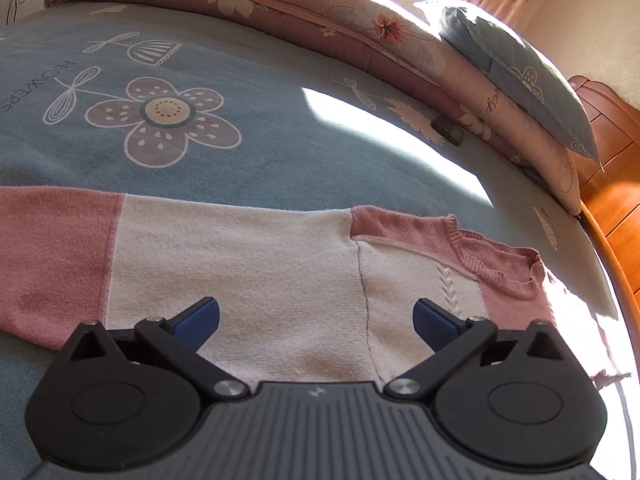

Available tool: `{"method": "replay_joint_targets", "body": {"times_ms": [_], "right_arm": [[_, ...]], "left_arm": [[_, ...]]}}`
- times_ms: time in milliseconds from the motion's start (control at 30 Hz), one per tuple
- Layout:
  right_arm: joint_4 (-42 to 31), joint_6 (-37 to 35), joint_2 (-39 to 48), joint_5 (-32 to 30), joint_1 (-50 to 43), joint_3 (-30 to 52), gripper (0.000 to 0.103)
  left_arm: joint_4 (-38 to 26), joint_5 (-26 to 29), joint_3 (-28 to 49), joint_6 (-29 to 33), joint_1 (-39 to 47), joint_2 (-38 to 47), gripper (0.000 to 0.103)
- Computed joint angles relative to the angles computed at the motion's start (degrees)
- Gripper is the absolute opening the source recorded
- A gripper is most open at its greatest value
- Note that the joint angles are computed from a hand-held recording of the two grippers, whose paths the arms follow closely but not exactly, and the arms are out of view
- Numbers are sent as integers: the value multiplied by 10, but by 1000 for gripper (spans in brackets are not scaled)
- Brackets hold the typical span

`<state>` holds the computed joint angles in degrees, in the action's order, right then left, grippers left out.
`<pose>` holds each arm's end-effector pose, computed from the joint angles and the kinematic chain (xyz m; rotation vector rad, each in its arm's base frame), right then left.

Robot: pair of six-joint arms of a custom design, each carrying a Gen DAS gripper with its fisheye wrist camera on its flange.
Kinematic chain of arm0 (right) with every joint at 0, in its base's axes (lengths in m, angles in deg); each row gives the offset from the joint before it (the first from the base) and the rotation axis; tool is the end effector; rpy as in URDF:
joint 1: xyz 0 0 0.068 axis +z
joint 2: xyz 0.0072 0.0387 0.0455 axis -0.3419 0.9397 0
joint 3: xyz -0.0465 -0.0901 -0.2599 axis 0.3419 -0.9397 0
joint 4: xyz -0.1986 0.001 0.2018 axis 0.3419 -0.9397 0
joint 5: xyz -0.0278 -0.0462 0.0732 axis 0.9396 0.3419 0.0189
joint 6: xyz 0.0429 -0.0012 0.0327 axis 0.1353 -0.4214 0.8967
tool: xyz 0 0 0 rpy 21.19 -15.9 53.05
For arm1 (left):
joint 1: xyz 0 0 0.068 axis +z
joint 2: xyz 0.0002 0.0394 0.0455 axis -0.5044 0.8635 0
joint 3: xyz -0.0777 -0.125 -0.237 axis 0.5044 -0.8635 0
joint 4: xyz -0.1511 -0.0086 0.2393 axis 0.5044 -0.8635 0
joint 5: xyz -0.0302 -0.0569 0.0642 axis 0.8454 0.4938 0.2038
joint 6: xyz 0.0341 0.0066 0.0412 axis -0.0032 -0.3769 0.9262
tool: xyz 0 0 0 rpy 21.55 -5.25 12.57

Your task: Fold clothes

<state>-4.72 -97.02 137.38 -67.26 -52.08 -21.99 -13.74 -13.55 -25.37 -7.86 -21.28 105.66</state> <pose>0.1597 -0.0725 0.1355 -0.7344 2.2920 0.3558 0.1744 0.0244 0.1728 -0.6667 2.2346 -0.2622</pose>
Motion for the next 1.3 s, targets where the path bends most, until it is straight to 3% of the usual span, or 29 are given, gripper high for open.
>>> {"method": "replay_joint_targets", "body": {"times_ms": [67,267,467,533,600,767,867,967,1067,1200,1300], "right_arm": [[1,-1,0,-1,-1,-1,103],[3,-1,1,0,0,-1,103],[3,-4,4,-2,-1,1,103],[4,-6,5,-4,-2,0,103],[5,-7,5,-5,-3,-1,103],[6,-7,0,-6,-5,-5,103],[3,-8,-2,-5,-5,-5,103],[-2,-13,-2,-4,-7,-3,103],[-9,-26,2,-6,-13,0,103],[-19,-48,13,-10,-22,7,103],[-26,-59,19,-10,-25,12,103]], "left_arm": [[17,-5,16,5,3,22,102],[123,49,37,13,60,162,102],[201,15,0,10,113,190,102],[183,-19,9,-6,117,184,102],[165,3,17,-4,117,173,102],[185,109,33,-21,24,177,102],[228,115,55,-52,-49,233,102],[245,67,87,-56,-95,294,102],[255,31,117,-62,-96,349,102],[304,67,141,-86,-59,410,102],[330,61,155,-86,-57,444,102]]}}
